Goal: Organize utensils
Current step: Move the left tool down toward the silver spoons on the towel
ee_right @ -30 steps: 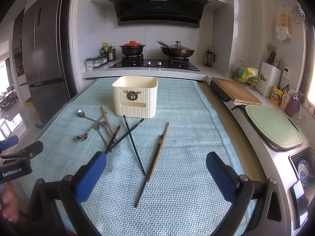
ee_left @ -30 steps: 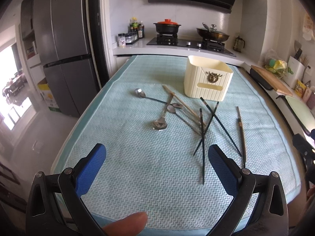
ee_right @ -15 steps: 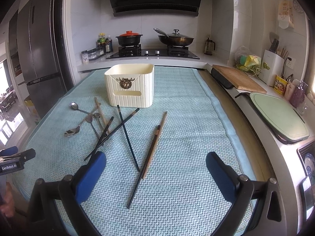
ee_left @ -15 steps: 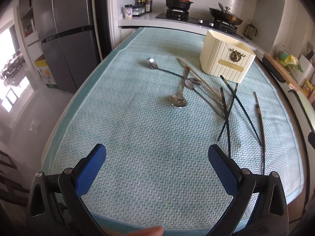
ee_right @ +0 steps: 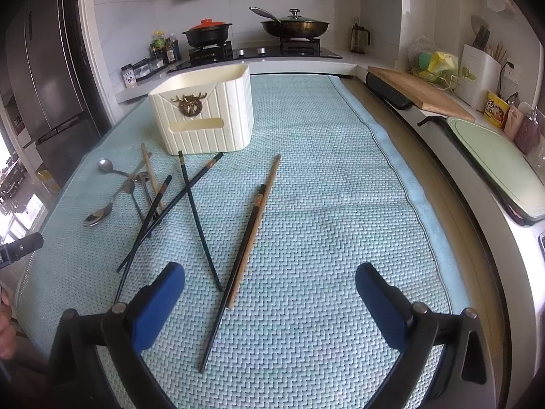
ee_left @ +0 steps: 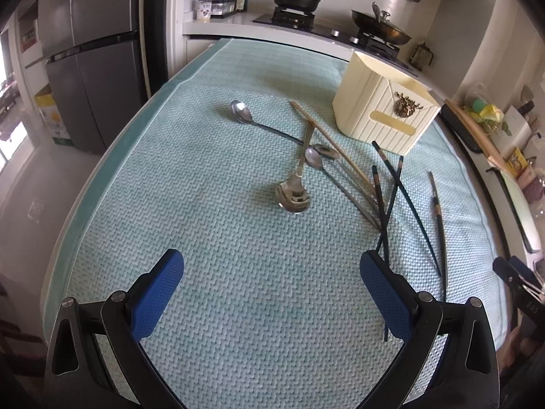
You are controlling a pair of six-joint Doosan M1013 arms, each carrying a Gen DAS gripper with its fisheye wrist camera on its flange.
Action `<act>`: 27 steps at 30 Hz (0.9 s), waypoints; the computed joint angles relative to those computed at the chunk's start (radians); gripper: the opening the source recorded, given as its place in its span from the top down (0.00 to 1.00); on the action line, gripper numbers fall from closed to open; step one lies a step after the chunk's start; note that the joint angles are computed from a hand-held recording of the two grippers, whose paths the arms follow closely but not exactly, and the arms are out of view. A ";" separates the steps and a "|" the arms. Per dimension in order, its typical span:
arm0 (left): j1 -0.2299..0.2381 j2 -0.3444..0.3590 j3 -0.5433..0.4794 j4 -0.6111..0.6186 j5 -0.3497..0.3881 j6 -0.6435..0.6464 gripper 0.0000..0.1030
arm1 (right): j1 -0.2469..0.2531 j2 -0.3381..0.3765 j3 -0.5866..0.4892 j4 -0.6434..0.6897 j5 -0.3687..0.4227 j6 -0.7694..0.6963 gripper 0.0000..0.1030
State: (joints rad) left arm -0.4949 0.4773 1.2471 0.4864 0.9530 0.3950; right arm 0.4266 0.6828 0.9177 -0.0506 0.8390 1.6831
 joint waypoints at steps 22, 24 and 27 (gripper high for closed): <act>0.049 0.063 -0.090 -0.033 0.017 0.097 0.00 | 0.003 0.080 -0.116 0.040 0.069 -0.038 0.05; 0.054 0.081 -0.108 -0.051 0.022 0.139 0.00 | 0.006 0.089 -0.133 0.041 0.080 -0.042 0.05; 0.060 0.115 -0.142 -0.073 0.035 0.203 0.01 | 0.011 0.110 -0.172 0.073 0.102 -0.085 0.05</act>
